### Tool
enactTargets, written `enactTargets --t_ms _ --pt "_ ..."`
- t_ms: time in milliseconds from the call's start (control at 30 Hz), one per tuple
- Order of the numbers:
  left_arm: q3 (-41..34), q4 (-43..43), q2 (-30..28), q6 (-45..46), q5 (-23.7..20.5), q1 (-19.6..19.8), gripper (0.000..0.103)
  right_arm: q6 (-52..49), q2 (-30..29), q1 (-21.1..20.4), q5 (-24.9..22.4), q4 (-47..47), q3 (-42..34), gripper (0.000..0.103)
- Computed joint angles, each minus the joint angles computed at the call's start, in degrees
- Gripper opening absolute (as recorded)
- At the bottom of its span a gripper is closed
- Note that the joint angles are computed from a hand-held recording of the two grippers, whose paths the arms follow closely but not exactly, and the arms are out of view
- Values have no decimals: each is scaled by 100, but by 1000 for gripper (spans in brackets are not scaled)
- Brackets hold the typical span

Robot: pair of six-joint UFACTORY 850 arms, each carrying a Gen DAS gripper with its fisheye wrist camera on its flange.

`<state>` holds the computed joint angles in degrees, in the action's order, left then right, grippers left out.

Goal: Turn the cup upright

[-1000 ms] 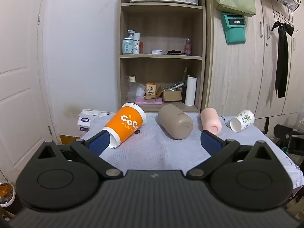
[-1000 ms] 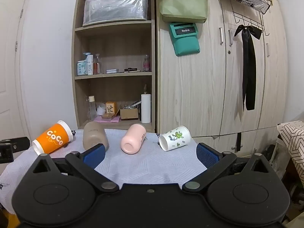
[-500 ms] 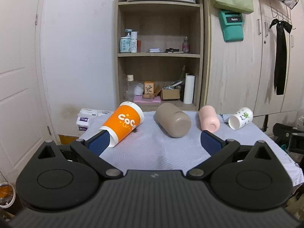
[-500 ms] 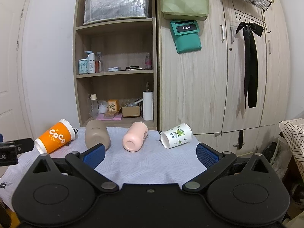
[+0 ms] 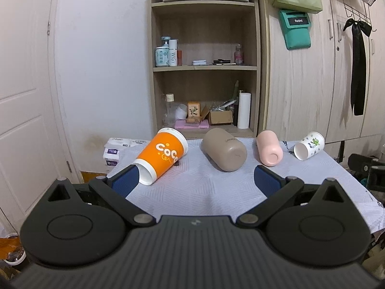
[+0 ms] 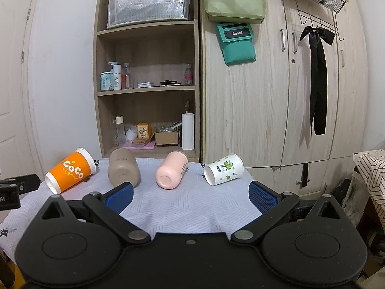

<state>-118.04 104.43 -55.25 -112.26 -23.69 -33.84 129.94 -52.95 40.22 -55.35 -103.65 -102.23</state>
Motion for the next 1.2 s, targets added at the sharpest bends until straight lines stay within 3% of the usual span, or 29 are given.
enactTargets --t_ms 700,1200 --pt "-97 -782 -41 562 132 38 103 8 -25 -17 109 -84 0 103" --pt "-29 -625 -6 397 187 48 103 -65 -32 -7 146 -12 -2 103"
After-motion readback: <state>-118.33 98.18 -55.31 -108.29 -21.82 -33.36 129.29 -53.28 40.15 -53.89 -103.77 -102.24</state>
